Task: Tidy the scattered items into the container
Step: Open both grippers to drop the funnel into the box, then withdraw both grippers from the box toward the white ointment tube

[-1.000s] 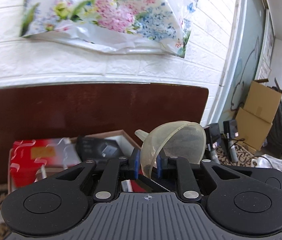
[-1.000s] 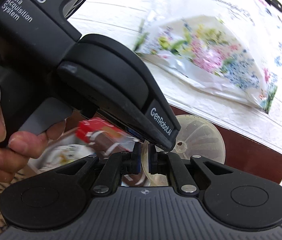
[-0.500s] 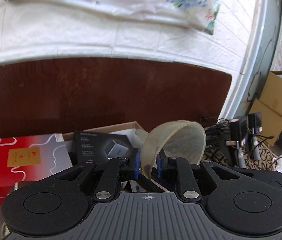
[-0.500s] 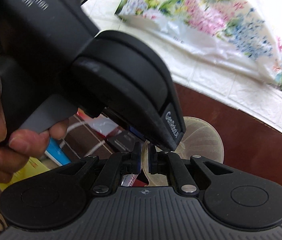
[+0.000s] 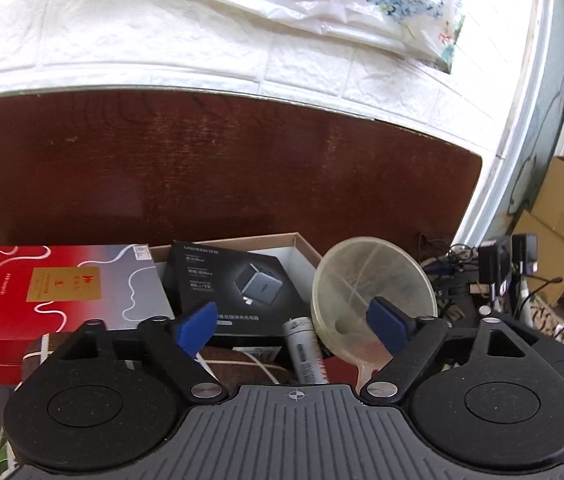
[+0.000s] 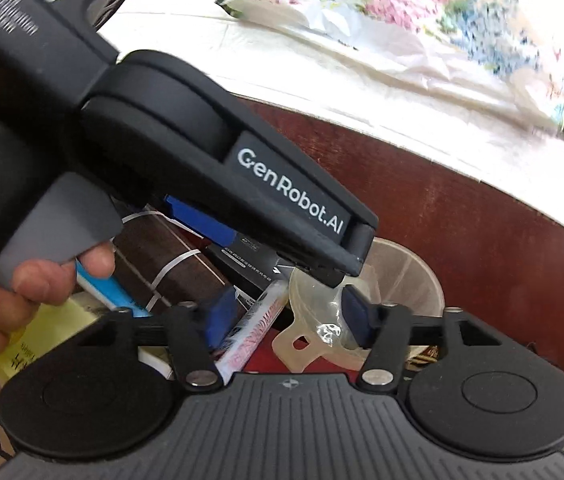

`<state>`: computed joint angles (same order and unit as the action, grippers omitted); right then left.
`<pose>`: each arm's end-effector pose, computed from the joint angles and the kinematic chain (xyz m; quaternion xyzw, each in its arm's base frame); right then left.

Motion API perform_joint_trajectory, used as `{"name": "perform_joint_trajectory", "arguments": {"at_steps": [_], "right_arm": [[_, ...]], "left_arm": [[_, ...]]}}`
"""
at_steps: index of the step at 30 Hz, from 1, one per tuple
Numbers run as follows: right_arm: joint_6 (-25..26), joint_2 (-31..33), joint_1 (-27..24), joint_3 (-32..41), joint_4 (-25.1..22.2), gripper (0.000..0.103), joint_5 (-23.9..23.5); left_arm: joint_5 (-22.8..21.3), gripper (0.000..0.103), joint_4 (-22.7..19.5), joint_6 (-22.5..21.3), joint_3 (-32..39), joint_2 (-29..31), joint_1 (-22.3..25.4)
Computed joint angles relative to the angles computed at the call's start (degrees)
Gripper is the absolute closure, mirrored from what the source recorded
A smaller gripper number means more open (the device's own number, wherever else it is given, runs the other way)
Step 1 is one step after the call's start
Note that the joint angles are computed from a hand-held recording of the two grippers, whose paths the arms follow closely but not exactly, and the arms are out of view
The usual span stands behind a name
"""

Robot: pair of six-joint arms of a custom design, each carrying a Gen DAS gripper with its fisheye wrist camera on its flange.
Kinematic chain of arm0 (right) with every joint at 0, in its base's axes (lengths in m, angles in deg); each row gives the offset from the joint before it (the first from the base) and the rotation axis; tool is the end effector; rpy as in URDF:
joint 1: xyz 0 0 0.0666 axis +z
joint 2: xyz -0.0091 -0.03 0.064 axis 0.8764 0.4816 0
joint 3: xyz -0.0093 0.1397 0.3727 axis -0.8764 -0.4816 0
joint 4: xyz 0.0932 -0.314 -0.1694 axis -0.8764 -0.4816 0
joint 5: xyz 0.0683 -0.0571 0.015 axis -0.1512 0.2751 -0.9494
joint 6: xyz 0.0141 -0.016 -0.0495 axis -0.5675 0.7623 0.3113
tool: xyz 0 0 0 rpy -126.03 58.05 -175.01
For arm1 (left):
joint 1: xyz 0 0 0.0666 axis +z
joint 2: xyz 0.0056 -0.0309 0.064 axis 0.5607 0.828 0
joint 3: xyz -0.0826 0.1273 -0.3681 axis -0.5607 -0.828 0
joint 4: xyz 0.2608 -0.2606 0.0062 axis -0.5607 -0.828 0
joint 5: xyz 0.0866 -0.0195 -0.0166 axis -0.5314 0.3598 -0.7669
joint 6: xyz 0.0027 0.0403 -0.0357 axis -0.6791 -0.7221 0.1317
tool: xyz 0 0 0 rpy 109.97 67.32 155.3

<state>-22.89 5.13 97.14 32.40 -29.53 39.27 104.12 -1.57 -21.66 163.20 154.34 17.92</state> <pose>0.3259 0.2124 0.4724 -0.1396 0.7936 -0.0777 0.5871 0.4129 -0.1366 0.5275 0.2544 0.8232 -0.2464 0.4437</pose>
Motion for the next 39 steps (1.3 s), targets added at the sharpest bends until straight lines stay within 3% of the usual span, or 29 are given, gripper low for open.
{"name": "perform_joint_trajectory", "arguments": {"at_steps": [5, 13, 18, 23, 28, 33, 39], "right_arm": [[0.64, -0.61, 1.06, -0.73, 0.07, 0.035, 1.40], [-1.57, -1.74, 2.72, -1.35, 1.85, 0.005, 6.52], [-3.47, -2.14, 4.33, -0.61, 1.23, 0.003, 7.71], [-4.37, -2.42, 11.61, 0.19, -0.12, 0.002, 14.24], [-2.79, -2.66, 14.99, 1.51, 0.29, 0.002, 16.47], [-1.66, -3.35, 20.96, 1.63, 1.05, 0.002, 20.34], [0.34, -2.09, 26.67, 2.60, 2.19, 0.001, 21.40]], "left_arm": [[-0.71, 0.000, 1.07, -2.86, -2.44, -2.16, -0.34], [-0.59, 0.000, -0.63, -6.76, -4.44, -5.08, -0.12], [0.79, 0.000, -0.98, -4.58, -6.13, -7.59, 0.95], [2.45, 0.000, -3.30, -2.33, -7.50, -10.15, 2.67], [4.82, 0.000, -1.51, -0.24, -10.95, -14.99, 5.60], [8.18, 0.000, -1.10, 1.77, -14.12, -20.13, 10.73], [14.86, 0.000, -3.88, 2.80, -17.62, -25.44, 21.24]]}}
